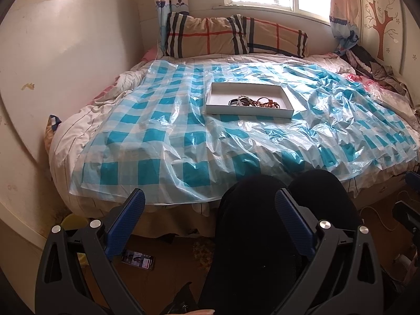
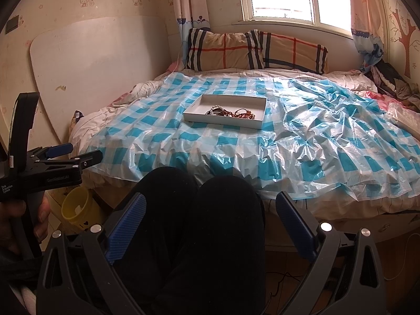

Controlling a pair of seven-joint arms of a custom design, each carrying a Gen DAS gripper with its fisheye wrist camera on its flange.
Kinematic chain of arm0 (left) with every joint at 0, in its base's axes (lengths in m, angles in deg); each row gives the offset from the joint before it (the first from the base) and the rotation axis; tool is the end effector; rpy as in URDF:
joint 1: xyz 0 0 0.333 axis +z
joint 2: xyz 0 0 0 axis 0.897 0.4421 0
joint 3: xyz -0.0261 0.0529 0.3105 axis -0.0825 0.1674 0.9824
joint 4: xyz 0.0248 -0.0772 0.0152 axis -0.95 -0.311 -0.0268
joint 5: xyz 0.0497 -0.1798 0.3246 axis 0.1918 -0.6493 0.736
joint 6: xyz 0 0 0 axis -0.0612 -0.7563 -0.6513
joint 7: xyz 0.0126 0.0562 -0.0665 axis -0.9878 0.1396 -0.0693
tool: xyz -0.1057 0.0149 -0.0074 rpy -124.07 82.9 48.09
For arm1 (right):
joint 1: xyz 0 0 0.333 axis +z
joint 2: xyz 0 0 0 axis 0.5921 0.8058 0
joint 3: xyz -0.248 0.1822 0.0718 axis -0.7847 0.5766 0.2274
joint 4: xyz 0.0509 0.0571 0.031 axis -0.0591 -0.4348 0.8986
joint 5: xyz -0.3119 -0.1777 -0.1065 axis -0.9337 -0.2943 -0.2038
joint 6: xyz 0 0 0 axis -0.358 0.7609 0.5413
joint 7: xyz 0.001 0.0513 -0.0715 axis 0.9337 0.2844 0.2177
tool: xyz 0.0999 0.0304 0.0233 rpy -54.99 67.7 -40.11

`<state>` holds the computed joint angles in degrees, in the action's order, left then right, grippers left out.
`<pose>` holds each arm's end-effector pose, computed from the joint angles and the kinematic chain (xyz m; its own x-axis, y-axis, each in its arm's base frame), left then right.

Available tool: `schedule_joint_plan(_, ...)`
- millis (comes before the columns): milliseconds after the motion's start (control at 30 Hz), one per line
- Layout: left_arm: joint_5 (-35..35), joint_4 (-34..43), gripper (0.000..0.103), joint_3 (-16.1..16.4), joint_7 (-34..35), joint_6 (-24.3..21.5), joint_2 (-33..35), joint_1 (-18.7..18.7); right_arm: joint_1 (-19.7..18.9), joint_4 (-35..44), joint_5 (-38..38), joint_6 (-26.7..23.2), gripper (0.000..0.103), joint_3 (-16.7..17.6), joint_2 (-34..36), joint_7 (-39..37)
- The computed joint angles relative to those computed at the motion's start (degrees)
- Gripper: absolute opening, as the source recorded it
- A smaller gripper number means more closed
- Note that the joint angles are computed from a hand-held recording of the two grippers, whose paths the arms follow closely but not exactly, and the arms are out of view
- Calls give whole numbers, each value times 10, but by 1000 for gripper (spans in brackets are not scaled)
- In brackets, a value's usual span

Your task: Organize jewelry

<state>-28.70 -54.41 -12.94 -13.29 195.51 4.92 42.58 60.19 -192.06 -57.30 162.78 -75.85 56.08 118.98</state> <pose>0.4182 -0.3591 0.6047 0.1491 -0.9874 -0.0520 -0.6834 -0.0649 -0.7272 0.4629 0.0981 0.5855 0.3786 -0.9197 -0.1043 -0.6114 -0.1639 -0.7742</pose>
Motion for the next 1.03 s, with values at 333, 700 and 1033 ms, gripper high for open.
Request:
schedule_joint_plan(333,-25,10,95,3,9,-5,12,0,1,-7,2,0,95,1,-2,1)
schedule_joint_plan(700,-32,14,95,12,2,13,20,-4,-7,14,24,-18,95,-1,16,-12)
schedule_joint_plan(1033,-34,28,95,14,2,-16,26,-12,-17,14,16,-11,95,7,13,-3)
